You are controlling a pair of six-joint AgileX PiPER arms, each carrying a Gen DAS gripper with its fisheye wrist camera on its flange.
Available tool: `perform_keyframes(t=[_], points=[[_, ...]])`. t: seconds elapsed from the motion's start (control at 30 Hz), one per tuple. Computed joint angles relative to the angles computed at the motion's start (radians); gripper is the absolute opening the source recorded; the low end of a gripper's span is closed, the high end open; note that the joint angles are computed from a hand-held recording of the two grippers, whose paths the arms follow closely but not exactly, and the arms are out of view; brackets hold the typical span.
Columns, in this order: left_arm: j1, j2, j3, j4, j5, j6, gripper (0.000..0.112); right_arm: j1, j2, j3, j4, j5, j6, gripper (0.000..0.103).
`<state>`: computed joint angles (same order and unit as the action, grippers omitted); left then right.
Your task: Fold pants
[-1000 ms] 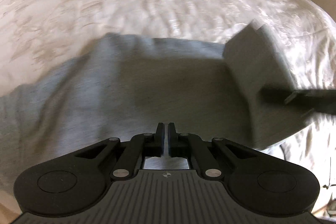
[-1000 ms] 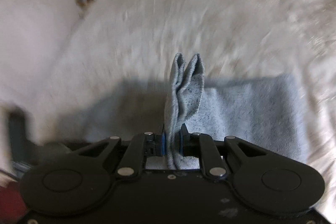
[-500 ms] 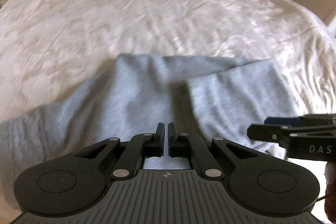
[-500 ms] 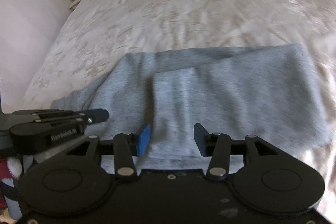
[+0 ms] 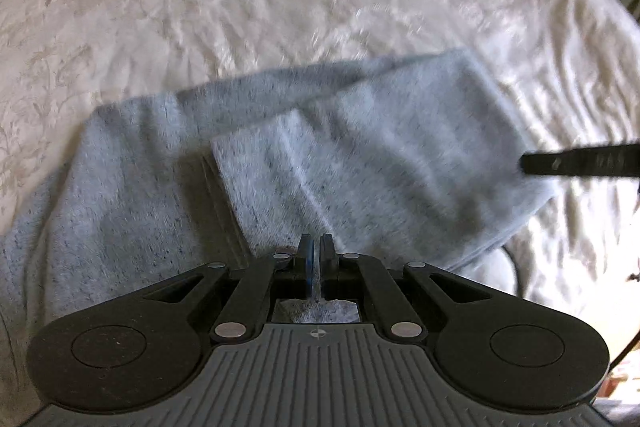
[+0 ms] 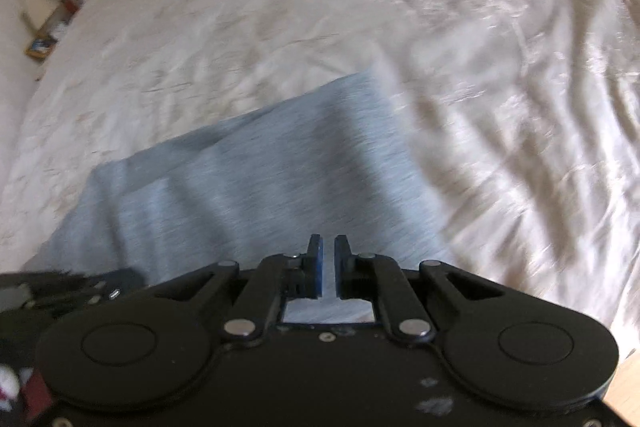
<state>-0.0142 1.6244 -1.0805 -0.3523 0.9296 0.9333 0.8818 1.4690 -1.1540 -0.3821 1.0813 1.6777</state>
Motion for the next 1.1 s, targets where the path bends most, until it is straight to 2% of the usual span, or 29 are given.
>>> perform_keyframes(t=[0.07, 0.1, 0.17, 0.23, 0.33, 0.4, 0.67, 0.77, 0.93, 1.1], points=[[-0.033, 0.028, 0.023, 0.087, -0.058, -0.076, 0.004, -0.060, -0.008, 0.056, 0.066, -0.026, -0.044, 0.007], [-0.042, 0.036, 0.035, 0.115, -0.085, -0.100, 0.004, -0.108, -0.010, 0.095, 0.136, -0.065, -0.089, 0.003], [-0.043, 0.041, 0.044, 0.124, -0.105, -0.107, 0.004, -0.166, -0.036, 0.179, 0.221, -0.157, -0.134, 0.001], [-0.047, 0.038, 0.038, 0.137, -0.099, -0.135, 0.003, -0.183, -0.050, 0.170, 0.232, -0.148, -0.191, 0.003], [-0.044, 0.029, 0.034, 0.144, -0.089, -0.175, 0.003, -0.166, -0.074, 0.123, 0.154, -0.127, -0.241, 0.009], [-0.040, 0.017, 0.037, 0.155, -0.088, -0.213, 0.003, -0.180, -0.077, 0.097, 0.118, -0.143, -0.284, 0.016], [0.018, -0.061, 0.043, 0.208, -0.047, -0.335, 0.003, -0.347, 0.113, 0.050, 0.246, -0.247, -0.539, 0.018], [0.091, -0.087, 0.039, 0.202, -0.026, -0.353, 0.003, -0.331, 0.129, 0.054, 0.222, -0.266, -0.544, 0.021], [0.195, -0.111, 0.017, 0.206, -0.037, -0.381, 0.003, -0.320, 0.087, 0.108, 0.219, -0.316, -0.563, 0.026], [0.269, -0.050, -0.085, 0.204, -0.070, -0.378, 0.004, -0.300, 0.089, 0.090, 0.201, -0.289, -0.522, 0.027]])
